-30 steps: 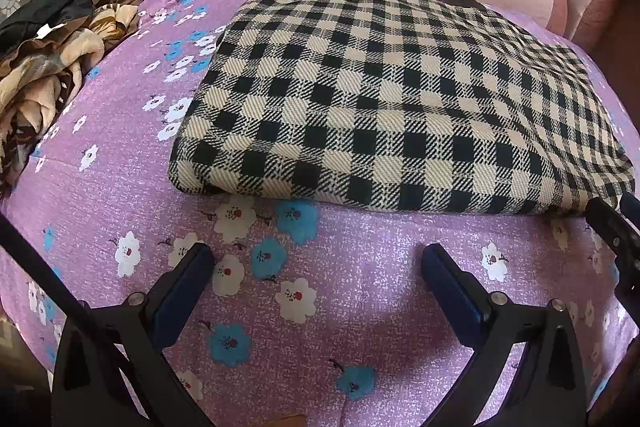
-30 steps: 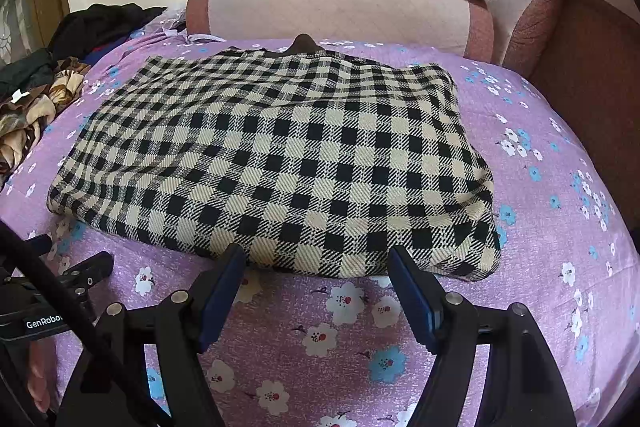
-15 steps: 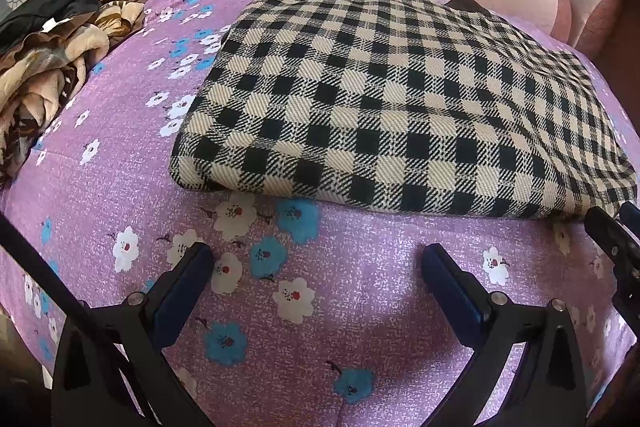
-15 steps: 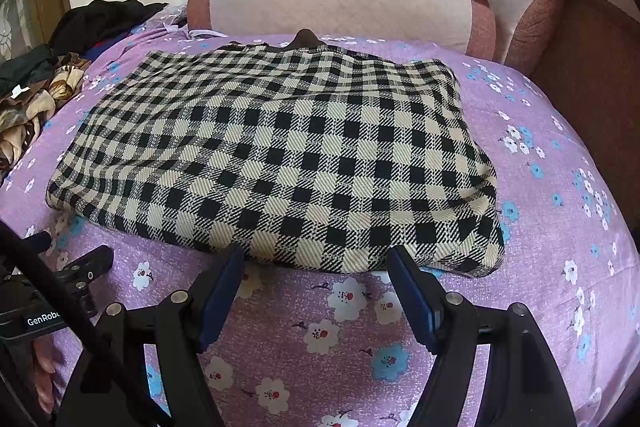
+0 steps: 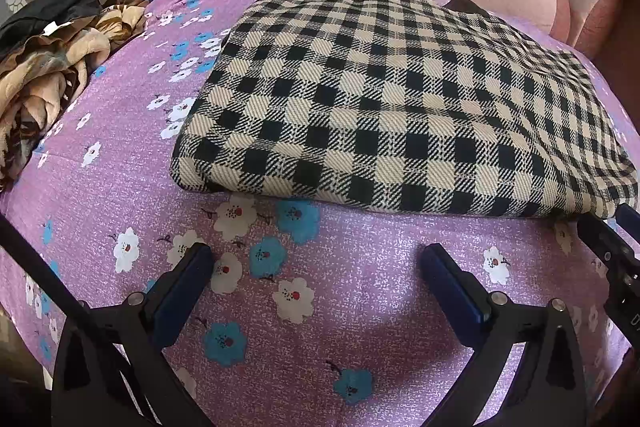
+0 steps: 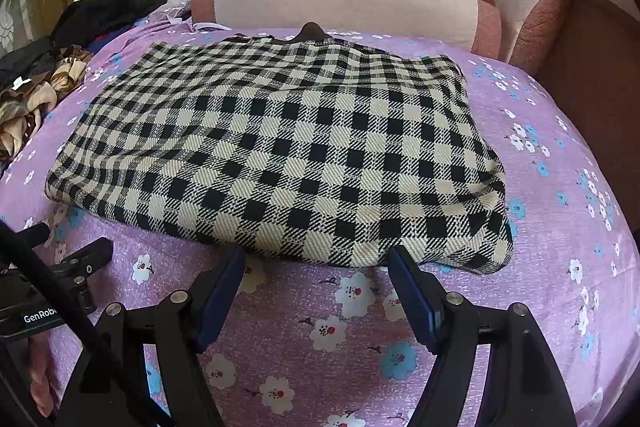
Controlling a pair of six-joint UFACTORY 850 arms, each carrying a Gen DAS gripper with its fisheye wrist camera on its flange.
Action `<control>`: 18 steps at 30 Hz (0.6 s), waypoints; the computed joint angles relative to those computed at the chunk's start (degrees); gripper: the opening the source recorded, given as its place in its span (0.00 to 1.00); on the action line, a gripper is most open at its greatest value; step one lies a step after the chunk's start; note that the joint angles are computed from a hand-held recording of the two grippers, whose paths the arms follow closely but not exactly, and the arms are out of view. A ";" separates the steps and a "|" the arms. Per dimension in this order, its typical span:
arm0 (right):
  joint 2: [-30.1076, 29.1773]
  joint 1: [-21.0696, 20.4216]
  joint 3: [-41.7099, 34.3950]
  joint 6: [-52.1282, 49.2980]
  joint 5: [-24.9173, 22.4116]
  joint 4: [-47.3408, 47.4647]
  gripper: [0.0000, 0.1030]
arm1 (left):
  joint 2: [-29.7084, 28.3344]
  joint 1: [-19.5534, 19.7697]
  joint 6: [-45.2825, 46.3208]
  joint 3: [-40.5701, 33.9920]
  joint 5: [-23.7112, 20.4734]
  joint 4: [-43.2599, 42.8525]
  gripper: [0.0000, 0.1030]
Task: Fold large clothes
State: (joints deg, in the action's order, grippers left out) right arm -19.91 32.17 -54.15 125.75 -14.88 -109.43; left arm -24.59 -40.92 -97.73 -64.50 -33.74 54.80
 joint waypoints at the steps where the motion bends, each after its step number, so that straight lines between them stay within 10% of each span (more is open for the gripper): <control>1: -0.01 0.02 0.01 0.01 -0.03 0.02 0.76 | 0.01 -0.01 -0.02 0.02 -0.02 0.05 1.00; 18: -0.24 -0.03 0.23 0.73 -0.30 -1.29 0.76 | 0.78 0.17 2.54 0.18 0.86 -2.09 0.98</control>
